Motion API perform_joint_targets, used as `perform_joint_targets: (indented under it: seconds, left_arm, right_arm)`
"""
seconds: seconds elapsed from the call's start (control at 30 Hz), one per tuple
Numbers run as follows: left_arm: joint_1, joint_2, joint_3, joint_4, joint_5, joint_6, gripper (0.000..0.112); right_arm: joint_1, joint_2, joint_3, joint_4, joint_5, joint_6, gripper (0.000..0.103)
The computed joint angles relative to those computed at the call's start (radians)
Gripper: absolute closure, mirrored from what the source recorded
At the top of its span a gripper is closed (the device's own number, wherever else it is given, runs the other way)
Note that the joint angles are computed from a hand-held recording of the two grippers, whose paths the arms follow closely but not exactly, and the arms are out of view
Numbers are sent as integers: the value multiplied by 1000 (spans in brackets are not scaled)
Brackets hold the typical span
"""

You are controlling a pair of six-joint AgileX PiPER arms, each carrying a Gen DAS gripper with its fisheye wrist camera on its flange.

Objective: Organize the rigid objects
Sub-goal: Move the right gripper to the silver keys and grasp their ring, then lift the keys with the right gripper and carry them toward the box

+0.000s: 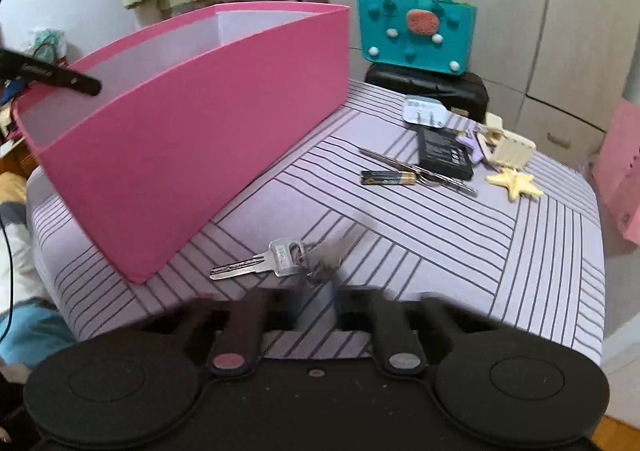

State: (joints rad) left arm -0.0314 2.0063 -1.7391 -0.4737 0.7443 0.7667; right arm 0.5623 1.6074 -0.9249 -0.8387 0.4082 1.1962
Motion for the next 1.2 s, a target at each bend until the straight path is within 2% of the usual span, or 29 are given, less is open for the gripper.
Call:
perform_joint_targets:
  seconds: [0.23,0.27,0.33,0.37,0.4,0.43,0.47,0.57,0.63,0.7,0.73,0.77,0.83,0.9,0.97,1.07,1.2]
  left_arm:
    - [2,-3,9,-7,-5,23,109]
    - [0,-4,9,-4,-5,22,109]
    - [-2,-5,12,0,-8,22,109]
    - [-2,-5,12,-1,-8,22,109]
    - [-2,-5,12,-1,-8,22,109]
    - [-2,-5,12,-1,-8,22,109]
    - [-2,-4,11,-2,-7,21,109]
    - [-5,-5,14,-2,-11,17,109]
    - [-4,-6,15,-3,-11,22,109]
    - [-6,-6,15,3,-13,19,109]
    - [-5,-7,16,-1,-12,21,109]
    - [-5,-7,15,-2,-10,21,109]
    - [-4,-8,18,-2,-15,25,109]
    - [-3,-8,19,-7,-14,27,109]
    - [-1,-8,21,-15,-14,33,109]
    - [1,-8,22,-17,-15,38,109]
    - [0,-8,23,-15,-15,35,109]
  right_arm:
    - [-29,-9,14,-41,-35,57,102]
    - [-35,-12,12,-17,-44,33,96]
    - [-46,-23,15,32,-72,-12,91]
    - [-42,-27,17,8,-71,14,81]
    - [-42,-27,17,15,-81,1,76]
    - [-39,-24,17,-7,-81,28,65]
    - [-29,-18,15,-60,-67,94,56]
    - [-31,29,-13,-74,-58,113,46]
    - [-21,52,-14,-180,-61,225,44]
    - [-1,64,-12,-291,-51,335,51]
    - [0,63,-10,-308,-60,353,64]
    - [-3,60,-7,-311,-77,358,84]
    - [0,60,-11,-306,-75,358,99]
    - [14,67,-16,-348,-42,384,100]
    - [10,66,-5,-389,-51,429,100]
    - [-8,58,3,-388,-83,437,100]
    - [-8,54,-8,-368,-58,430,100]
